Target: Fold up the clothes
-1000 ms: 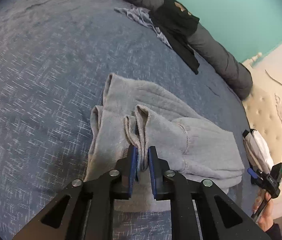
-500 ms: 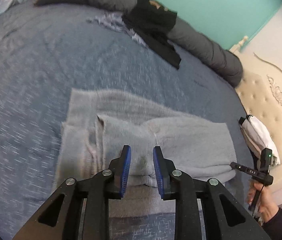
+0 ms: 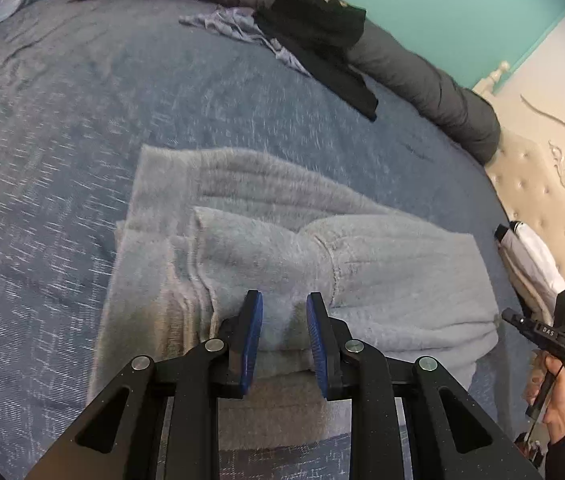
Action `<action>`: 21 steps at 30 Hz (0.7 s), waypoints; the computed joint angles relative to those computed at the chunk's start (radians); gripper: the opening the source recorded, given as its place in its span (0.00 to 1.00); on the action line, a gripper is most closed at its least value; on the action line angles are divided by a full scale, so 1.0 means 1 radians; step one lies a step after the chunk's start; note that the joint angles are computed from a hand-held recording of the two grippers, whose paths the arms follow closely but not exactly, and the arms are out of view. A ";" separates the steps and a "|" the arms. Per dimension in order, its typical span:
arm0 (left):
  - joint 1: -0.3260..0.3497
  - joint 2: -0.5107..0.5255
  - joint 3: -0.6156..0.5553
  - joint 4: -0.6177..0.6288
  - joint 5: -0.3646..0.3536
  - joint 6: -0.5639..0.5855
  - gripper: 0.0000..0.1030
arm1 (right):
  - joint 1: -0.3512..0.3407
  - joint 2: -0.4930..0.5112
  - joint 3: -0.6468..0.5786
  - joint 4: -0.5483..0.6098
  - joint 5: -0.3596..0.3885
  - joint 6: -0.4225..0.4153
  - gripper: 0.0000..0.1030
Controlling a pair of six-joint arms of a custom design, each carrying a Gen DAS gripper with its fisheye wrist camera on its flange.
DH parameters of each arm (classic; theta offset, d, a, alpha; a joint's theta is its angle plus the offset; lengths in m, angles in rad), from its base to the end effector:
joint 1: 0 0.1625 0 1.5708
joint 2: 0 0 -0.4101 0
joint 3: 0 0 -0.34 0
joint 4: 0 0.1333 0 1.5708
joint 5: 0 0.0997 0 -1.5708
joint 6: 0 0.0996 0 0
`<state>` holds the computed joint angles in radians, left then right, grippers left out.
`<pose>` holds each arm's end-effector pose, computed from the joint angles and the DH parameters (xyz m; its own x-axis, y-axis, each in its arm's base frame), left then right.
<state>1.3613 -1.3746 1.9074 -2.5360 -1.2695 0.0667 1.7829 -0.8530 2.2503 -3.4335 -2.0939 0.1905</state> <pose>0.0546 -0.5261 0.3475 -0.9452 0.1360 -0.2968 0.2524 0.8810 -0.4002 0.1777 -0.4284 0.1042 -0.9135 0.2016 0.3534 -0.0154 0.8508 -0.5252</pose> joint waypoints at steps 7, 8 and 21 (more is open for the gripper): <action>0.021 -0.075 -0.002 0.024 -0.005 -0.034 0.36 | 0.002 0.004 0.038 -0.077 0.031 0.035 0.10; 0.027 -0.085 -0.005 0.033 -0.010 -0.035 0.45 | 0.007 0.000 0.040 -0.081 0.027 0.032 0.10; 0.123 -0.122 -0.003 0.106 -0.077 -0.129 0.59 | 0.038 -0.025 0.078 -0.136 0.021 0.061 0.10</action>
